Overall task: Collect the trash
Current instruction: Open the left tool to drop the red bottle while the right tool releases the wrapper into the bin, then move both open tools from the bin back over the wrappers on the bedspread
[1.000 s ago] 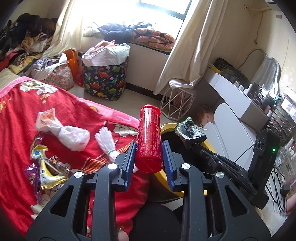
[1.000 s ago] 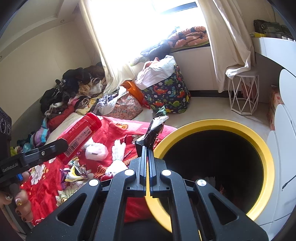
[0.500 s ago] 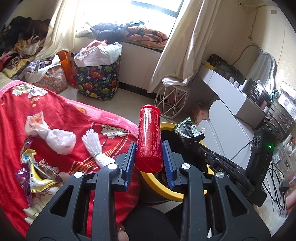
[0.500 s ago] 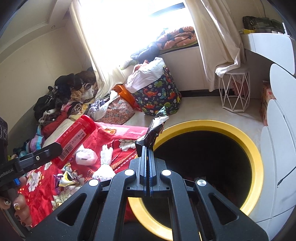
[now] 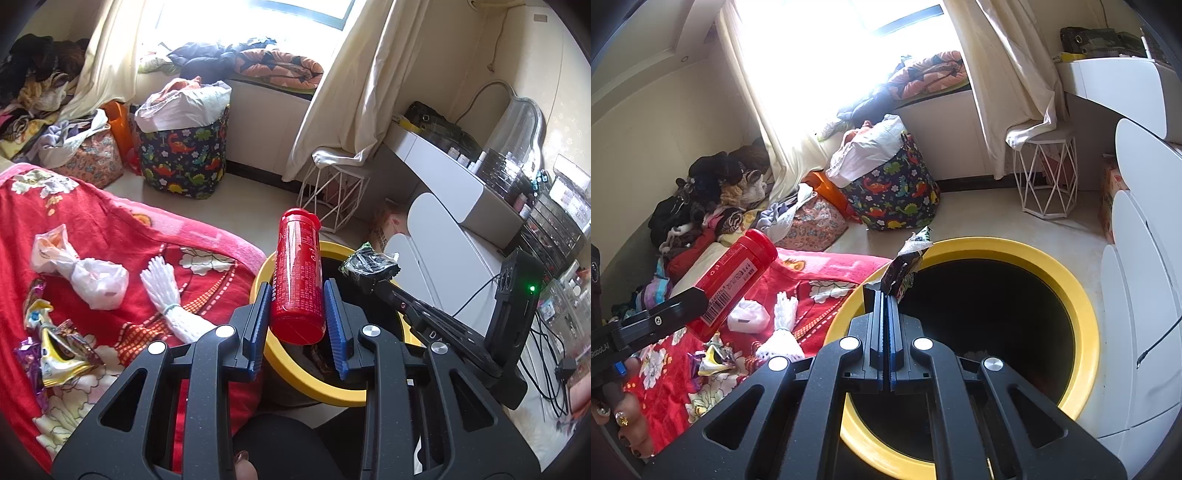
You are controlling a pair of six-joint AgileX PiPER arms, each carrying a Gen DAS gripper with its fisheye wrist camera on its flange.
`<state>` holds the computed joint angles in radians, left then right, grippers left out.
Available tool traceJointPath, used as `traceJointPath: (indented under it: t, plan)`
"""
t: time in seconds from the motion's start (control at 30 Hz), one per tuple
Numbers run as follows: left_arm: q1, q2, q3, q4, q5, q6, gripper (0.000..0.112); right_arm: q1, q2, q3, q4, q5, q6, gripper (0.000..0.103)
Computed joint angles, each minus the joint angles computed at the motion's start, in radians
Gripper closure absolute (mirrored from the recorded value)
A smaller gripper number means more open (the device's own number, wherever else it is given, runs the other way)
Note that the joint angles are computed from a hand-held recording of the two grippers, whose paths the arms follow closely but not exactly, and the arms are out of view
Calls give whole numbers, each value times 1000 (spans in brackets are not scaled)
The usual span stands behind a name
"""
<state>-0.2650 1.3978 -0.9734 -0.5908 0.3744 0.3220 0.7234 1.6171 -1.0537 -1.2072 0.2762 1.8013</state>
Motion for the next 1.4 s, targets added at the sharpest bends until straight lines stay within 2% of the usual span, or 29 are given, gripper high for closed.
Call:
traceJointPath:
  t: [0.43,1.1,1.2,1.23,1.27,1.3,1.33,1.4]
  plan:
    - [-55,109,-65,-24,2,20,90,-33,-12,36,33,2,6,101]
    - [-87,253,-195,-7,36,-23,90,-95,-26,84,184,-23,-110,101]
    - [-79,271,-216,-18,41,-28,90,-88,-30,83,180,3,-95,100]
    - [-80,274,-222,-11,37,-36,88,-88,-27,80,179,9,-94,98]
    - [-78,276,-226,-9,36,-41,78,-85,-28,79,178,24,-87,85]
    - [-78,276,-226,-6,32,-50,69,-85,-30,85,156,26,-61,67]
    - [-76,273,-224,-13,28,-49,58,-83,-34,94,111,32,-6,61]
    - [-72,262,-214,-26,18,-41,53,-75,-45,111,38,50,79,57]
